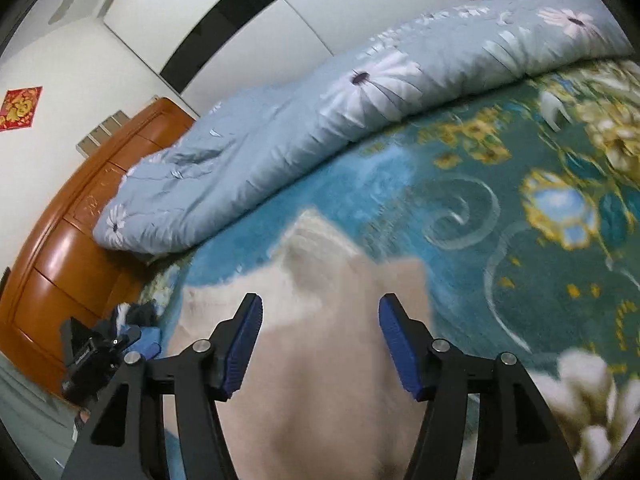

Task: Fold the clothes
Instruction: 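Grasp the sweater's folded end with both grippers side by side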

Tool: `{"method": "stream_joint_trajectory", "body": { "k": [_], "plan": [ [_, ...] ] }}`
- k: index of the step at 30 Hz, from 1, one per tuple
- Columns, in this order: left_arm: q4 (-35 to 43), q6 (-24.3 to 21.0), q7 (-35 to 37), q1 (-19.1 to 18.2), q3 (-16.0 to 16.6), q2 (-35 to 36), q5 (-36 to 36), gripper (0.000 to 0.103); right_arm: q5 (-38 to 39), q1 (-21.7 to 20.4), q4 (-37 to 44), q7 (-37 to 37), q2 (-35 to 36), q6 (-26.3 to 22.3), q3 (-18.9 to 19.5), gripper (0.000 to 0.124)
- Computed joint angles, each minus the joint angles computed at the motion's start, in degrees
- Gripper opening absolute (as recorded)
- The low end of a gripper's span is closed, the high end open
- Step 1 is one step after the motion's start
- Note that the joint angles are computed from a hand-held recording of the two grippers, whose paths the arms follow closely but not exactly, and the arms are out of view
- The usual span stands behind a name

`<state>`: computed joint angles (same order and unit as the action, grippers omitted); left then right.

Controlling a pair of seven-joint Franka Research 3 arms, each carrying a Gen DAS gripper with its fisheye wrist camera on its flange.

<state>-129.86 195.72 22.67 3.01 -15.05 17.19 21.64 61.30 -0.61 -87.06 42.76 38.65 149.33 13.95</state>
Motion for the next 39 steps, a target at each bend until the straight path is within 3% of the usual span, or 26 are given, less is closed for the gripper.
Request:
{"method": "stream_joint_trajectory", "body": {
  "k": [2, 5, 8, 11, 16, 18, 19, 23, 27, 29, 34, 39],
  "plan": [
    [-0.1, -2.7, -1.2, 4.7, -4.8, 1.0, 2.7, 0.071, 0.0, -0.9, -1.8, 1.4, -0.2, -1.8, -0.5, 0.062],
    [-0.6, -0.9, -3.1, 11.6, -11.4, 4.7, 5.2, 0.071, 3.1, -3.4, -3.9, 0.4, -0.1, -4.9, 0.2, 0.062],
    [-0.6, 2.8, -6.5, 13.7, -12.9, 7.1, 7.7, 0.071, 5.2, -4.3, -3.0, 0.9, 1.5, -9.2, 0.3, 0.062],
    [0.6, 3.1, -9.8, 14.9, -13.8, 8.5, 11.0, 0.071, 6.0, -3.4, -1.4, 1.8, 2.7, -9.2, -0.1, 0.065],
    [1.2, 3.5, -11.5, 8.6, -8.2, 7.8, 9.3, 0.072, 7.1, -2.4, 0.4, 1.1, 4.2, -6.8, 0.5, 0.065],
    [0.9, 3.8, -11.9, 6.5, -6.3, 7.1, 8.1, 0.069, 7.8, -2.3, 0.3, 1.3, 4.2, -6.0, 0.8, 0.065],
    [0.8, 3.9, -12.5, 6.4, -6.4, 7.0, 8.1, 0.061, 8.1, -2.4, 0.2, 1.4, 4.1, -5.8, 0.9, 0.065],
    [0.3, 3.7, -14.2, 4.3, -4.7, 5.7, 6.8, 0.049, 10.3, -3.7, -1.3, 2.0, 2.9, -7.9, 1.5, 0.047],
    [-1.7, 2.7, -13.0, -0.5, -1.4, 2.5, 3.3, 0.042, 11.3, -4.0, -3.7, 1.6, 0.6, -10.6, 0.9, 0.042],
    [-3.1, 2.7, -13.7, -0.3, -1.9, 1.1, 2.9, 0.041, 11.4, -4.0, -5.6, 0.9, -1.3, -12.2, 0.4, 0.042],
    [-10.5, 4.1, -15.8, -1.0, -2.1, -5.5, 4.4, 0.039, 12.1, -3.8, -13.2, -2.4, -8.0, -16.4, -1.7, 0.041],
    [-22.4, 8.0, -10.4, -9.9, 2.2, -14.2, -6.4, 0.039, 12.2, -2.4, -23.5, -6.7, -16.2, -20.3, -5.1, 0.041]
  ]
}}
